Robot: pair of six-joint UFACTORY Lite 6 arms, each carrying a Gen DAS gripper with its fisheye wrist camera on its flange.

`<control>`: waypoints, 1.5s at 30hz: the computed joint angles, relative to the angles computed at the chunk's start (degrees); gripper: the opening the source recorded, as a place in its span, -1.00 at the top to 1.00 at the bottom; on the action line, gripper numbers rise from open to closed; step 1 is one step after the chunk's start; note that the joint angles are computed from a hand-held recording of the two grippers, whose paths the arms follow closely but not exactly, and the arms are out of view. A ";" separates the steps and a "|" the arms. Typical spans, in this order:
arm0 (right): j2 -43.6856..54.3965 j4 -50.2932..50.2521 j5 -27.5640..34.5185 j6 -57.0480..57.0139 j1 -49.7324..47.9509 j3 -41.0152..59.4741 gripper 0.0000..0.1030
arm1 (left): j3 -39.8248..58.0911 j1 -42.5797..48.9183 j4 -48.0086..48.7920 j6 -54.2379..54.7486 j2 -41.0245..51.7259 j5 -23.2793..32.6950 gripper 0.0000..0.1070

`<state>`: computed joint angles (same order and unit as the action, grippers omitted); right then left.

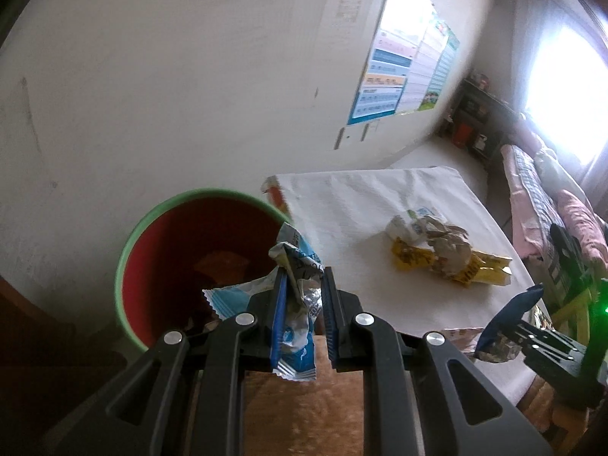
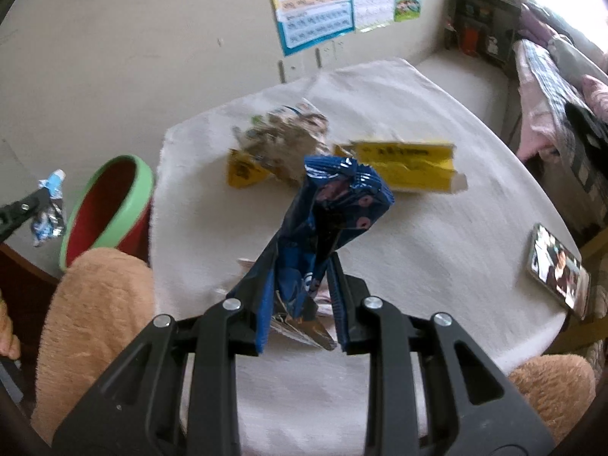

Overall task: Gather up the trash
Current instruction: 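Carry both wrappers over the green-rimmed bin and open both grippers to drop them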

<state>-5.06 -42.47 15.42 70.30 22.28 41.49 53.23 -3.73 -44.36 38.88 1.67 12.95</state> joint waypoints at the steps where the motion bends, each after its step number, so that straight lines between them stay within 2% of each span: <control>1: 0.31 0.61 0.15 -0.51 0.68 0.97 0.48 | 0.01 0.39 -0.33 0.34 0.25 -0.04 0.71; 7: 4.72 6.66 -0.09 -6.01 5.17 9.30 0.48 | -0.24 3.90 -4.87 5.20 1.19 -0.04 0.71; 16: 19.53 15.83 1.38 -17.22 10.55 29.02 0.48 | 1.24 10.12 -12.81 13.84 4.58 1.63 0.71; 26: 42.25 26.81 10.25 -33.91 14.44 60.59 0.48 | 4.50 15.90 -17.73 19.38 10.49 3.53 0.71; 37: 59.28 34.14 19.35 -43.32 14.68 85.64 0.48 | 9.74 17.80 -16.30 18.61 17.80 4.13 0.71; 41: 63.61 35.09 22.20 -44.55 15.04 92.29 0.44 | 11.17 17.95 -14.89 17.31 19.34 4.13 0.70; 43: 65.23 35.83 23.15 -45.32 15.21 94.65 0.32 | 12.29 18.05 -13.10 15.68 20.57 4.41 0.67; 45: 65.44 36.38 22.78 -45.77 15.35 94.62 0.18 | 12.94 18.15 -11.62 14.22 21.43 4.60 0.51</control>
